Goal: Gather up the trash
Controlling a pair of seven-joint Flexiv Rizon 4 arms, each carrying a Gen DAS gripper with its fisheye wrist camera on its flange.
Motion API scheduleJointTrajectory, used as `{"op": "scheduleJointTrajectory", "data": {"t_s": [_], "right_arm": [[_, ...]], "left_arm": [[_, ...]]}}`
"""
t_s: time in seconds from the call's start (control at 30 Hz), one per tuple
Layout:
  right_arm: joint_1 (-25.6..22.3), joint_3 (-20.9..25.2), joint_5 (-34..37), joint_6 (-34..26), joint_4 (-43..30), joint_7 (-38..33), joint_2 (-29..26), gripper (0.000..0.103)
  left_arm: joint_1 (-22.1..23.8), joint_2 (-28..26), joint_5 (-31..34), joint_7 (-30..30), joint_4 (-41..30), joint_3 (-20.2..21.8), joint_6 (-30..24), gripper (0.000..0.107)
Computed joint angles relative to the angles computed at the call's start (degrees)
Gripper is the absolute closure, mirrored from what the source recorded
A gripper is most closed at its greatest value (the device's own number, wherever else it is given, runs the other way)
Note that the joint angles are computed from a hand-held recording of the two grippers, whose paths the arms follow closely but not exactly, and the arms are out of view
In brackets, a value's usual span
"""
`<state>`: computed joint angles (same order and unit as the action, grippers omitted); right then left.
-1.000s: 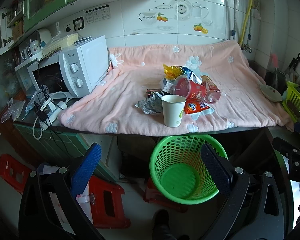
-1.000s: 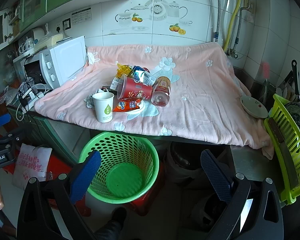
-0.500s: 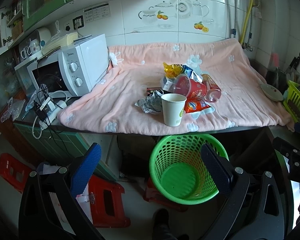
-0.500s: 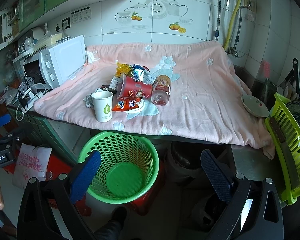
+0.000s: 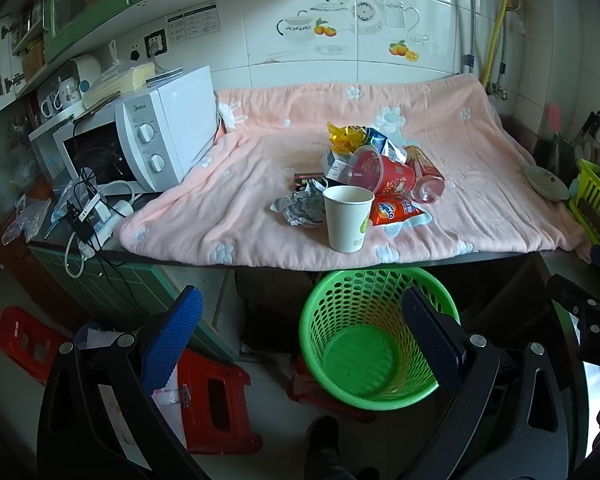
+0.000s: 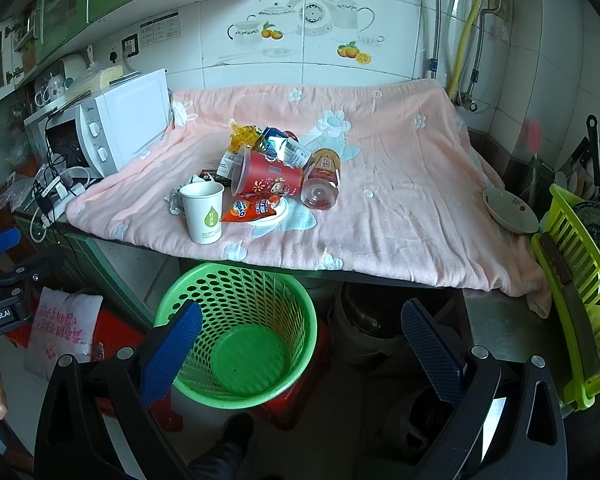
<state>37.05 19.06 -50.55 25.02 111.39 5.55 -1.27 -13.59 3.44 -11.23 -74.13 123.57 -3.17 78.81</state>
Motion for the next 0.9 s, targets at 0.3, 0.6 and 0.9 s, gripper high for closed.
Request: {"op": "scheduleJointTrajectory", "data": {"t_s": [0.3,0.6,0.9], "right_arm": [[-0.14,-0.11,0.05,0.32,0.14,-0.07,-0.12,0.006],[-0.80,-0.87,0.55,1.57,-0.31,-1.19,-0.91,0.006],[-1.43,-1.87,1.05,3.42,-1.00,-2.43,-2.11,0.006]], "left_arm": [[-0.05,0.01,-0.04,-0.04,-0.11,0.00,-0.21,0.009],[0.44,-2.00,1.99,-1.68,-2.26,-0.54,-1.12,0.009],[1.01,-3.98,4.88,-4.20,-5.80,-0.45,-4.03,0.009]]}}
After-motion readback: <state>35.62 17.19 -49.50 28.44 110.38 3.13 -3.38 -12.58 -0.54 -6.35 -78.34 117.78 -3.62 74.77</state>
